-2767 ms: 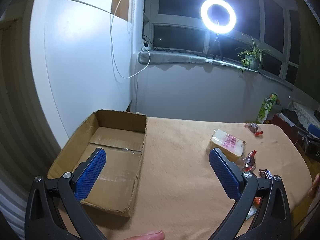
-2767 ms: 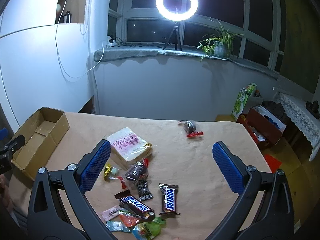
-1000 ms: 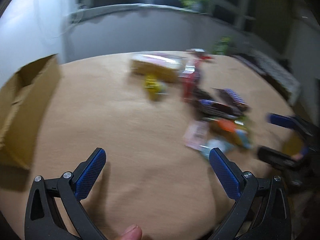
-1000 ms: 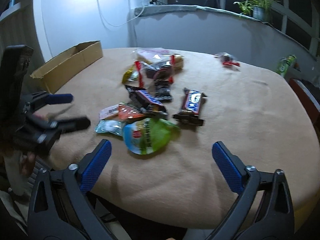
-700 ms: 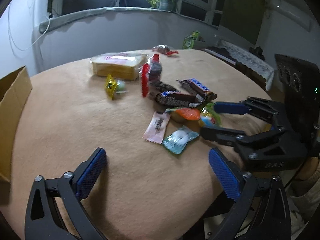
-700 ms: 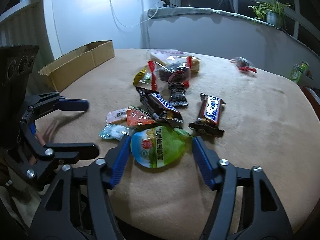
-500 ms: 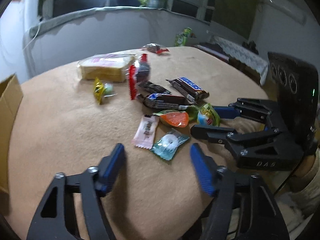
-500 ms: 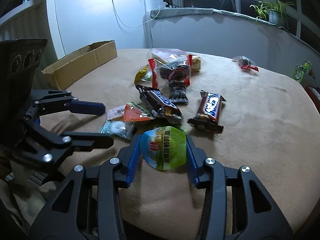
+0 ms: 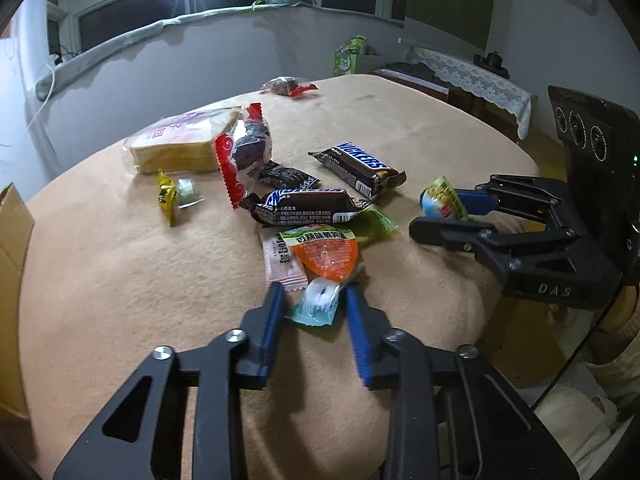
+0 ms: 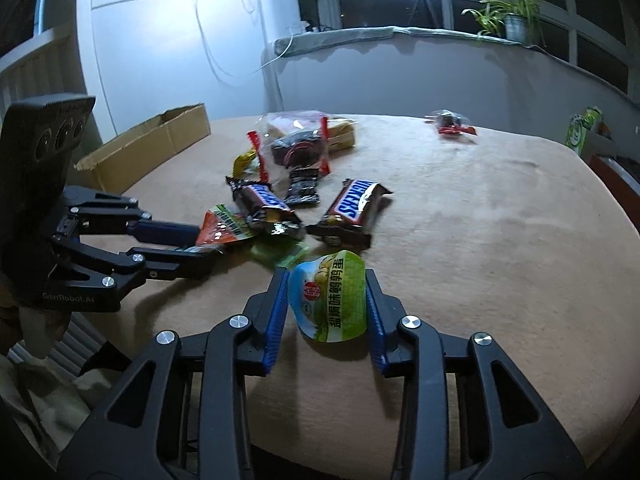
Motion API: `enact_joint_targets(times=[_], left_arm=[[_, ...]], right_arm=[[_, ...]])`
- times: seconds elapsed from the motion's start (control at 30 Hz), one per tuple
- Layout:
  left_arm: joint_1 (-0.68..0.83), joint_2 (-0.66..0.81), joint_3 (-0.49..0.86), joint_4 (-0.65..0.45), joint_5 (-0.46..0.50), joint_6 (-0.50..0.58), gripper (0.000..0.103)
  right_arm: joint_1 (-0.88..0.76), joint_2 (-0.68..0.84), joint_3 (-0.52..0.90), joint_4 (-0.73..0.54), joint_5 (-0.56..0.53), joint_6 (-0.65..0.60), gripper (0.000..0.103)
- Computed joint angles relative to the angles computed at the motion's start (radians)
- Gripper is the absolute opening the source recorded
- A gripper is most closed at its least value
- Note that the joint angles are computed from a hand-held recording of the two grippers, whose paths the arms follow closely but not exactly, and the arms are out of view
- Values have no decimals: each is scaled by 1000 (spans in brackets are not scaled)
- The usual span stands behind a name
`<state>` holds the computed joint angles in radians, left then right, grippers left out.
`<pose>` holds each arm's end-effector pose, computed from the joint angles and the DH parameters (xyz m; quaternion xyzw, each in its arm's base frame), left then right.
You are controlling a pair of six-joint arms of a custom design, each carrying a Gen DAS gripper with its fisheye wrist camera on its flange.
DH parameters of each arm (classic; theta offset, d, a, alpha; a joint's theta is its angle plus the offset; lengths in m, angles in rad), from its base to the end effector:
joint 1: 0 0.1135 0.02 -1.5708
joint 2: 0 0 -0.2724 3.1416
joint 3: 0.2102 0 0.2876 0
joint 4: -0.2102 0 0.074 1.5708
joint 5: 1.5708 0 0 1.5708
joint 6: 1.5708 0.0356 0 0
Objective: Organize snacks
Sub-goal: 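Carry both snacks to the cardboard box and open both grippers to drop them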
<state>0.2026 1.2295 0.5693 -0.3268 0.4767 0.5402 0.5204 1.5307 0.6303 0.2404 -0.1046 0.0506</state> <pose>0.2443 0.0335 0.1570 0.2233 0.9060 -0.1092 0.3426 0.2734 0.1610 0.1355 -0.2311 0.8669 0.1687 0.4082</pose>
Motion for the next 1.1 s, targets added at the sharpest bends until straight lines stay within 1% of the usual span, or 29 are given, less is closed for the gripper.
enact_joint_targets(times=[0.07,0.13,0.4,0.53,0.63,0.83,0.93,1.1], left_arm=[[-1,3,2,2,2,0,22],[5,-7,-6,-1,9,8,17],[78,-29,-7,-44,66,39,17],[160,-40,-4,-63,122,25,17],[243,-33,8,-77,184,19,17],[402,-15,48,-97,311,25,17],[475,7,90,-115,362,31,17],[595,48,168,-121,419,32,17]], right_arm=[[-7,-3,-4,5,-1,4,37],[-9,-6,-7,8,1,8,37],[4,-34,-13,13,11,26,37],[32,-39,0,3,33,33,37],[60,-31,24,-9,50,42,37],[137,2,99,-37,105,53,37],[179,45,174,-62,126,57,37],[240,142,327,-90,124,62,37]])
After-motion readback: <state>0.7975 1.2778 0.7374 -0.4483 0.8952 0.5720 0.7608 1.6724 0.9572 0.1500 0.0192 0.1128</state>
